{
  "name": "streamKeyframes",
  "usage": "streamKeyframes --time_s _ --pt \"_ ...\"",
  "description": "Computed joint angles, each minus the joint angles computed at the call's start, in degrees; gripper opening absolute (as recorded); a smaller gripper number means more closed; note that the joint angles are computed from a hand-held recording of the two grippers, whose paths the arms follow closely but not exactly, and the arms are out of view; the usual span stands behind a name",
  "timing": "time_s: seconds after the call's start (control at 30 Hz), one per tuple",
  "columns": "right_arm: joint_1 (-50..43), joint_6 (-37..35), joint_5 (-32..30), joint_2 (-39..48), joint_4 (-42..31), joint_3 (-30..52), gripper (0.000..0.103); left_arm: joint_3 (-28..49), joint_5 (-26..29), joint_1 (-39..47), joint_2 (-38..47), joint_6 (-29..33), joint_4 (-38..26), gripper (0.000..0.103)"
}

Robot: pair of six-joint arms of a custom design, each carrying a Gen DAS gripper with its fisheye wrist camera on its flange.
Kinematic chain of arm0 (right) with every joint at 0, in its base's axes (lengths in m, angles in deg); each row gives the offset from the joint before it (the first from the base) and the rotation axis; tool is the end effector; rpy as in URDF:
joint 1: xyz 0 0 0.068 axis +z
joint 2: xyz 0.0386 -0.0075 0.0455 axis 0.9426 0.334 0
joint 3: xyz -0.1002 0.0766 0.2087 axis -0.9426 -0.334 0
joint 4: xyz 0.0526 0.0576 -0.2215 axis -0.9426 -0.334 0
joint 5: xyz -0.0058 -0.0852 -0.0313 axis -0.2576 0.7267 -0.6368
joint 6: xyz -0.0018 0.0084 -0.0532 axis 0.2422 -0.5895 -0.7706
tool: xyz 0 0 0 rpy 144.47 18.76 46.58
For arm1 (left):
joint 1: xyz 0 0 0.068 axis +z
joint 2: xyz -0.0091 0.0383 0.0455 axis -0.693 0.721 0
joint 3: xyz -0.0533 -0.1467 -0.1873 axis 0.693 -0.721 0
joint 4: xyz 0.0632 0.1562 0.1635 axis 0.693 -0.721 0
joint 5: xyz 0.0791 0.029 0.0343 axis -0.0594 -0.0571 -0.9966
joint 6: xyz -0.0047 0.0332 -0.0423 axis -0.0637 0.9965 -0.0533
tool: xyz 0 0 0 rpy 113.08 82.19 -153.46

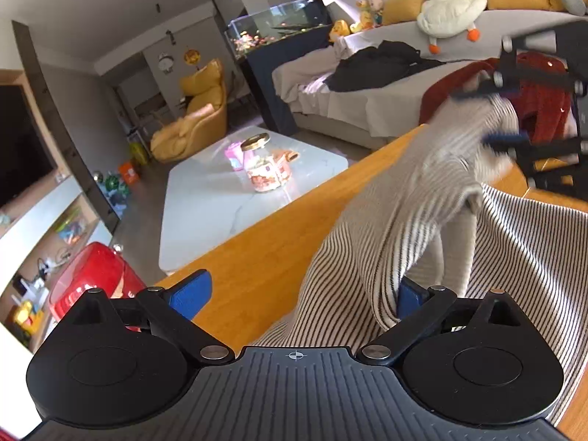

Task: Fold clothes
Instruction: 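Grasp the shirt with the right gripper and lift it while the left gripper holds the hem, then lay the lifted fabric onto the folded shirt with the right gripper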

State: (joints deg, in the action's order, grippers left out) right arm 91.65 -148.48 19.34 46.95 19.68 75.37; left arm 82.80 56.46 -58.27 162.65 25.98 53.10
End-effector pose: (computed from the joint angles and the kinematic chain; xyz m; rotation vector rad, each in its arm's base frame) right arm 0.2663 0.0915 0.1165 -1.2889 1.1753 -1.1660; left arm 0.3663 -0.0984 0.1543 0.8567 1.9349 0.0323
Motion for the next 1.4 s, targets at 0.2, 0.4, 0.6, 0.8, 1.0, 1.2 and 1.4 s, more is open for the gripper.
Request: streamKeyframes --time_s 0.2,0.4,0.6,0.8,1.0,1.2,1.4 --pt "0.10 16.49 4.03 -9.06 -24.35 -2.88 0.029 -1.21 4.79 3.28 -1.42 -2.24 -3.82 0.101" --pt "-8.62 47.76 -7.78 -34.71 -63.30 -3.91 0.034 -5.95 16.38 9.10 -8.87 -4.96 -12.53 0.102" --pt "-28.08 76.57 -34.11 -45.01 -84.08 5.34 0.061 0.17 34.94 19.33 -4.69 -17.09 -27.11 0.102" --pt "-33.78 86.94 -39.71 -34.74 -75.28 7.89 0.061 9.89 42.39 20.43 8.52 -33.11 -26.05 0.102" --pt "-31.70 92.05 -38.18 -29.07 -71.17 10.09 0.061 18.68 37.77 15.86 15.90 -40.00 -25.53 0.047" --pt "-28.78 92.40 -36.49 -33.26 -70.27 9.46 0.061 15.83 34.74 20.48 7.21 -37.89 -18.90 0.027" --pt "-26.22 98.75 -36.74 -27.61 -72.98 15.18 0.058 15.05 32.81 22.93 7.69 -34.41 -24.89 0.029"
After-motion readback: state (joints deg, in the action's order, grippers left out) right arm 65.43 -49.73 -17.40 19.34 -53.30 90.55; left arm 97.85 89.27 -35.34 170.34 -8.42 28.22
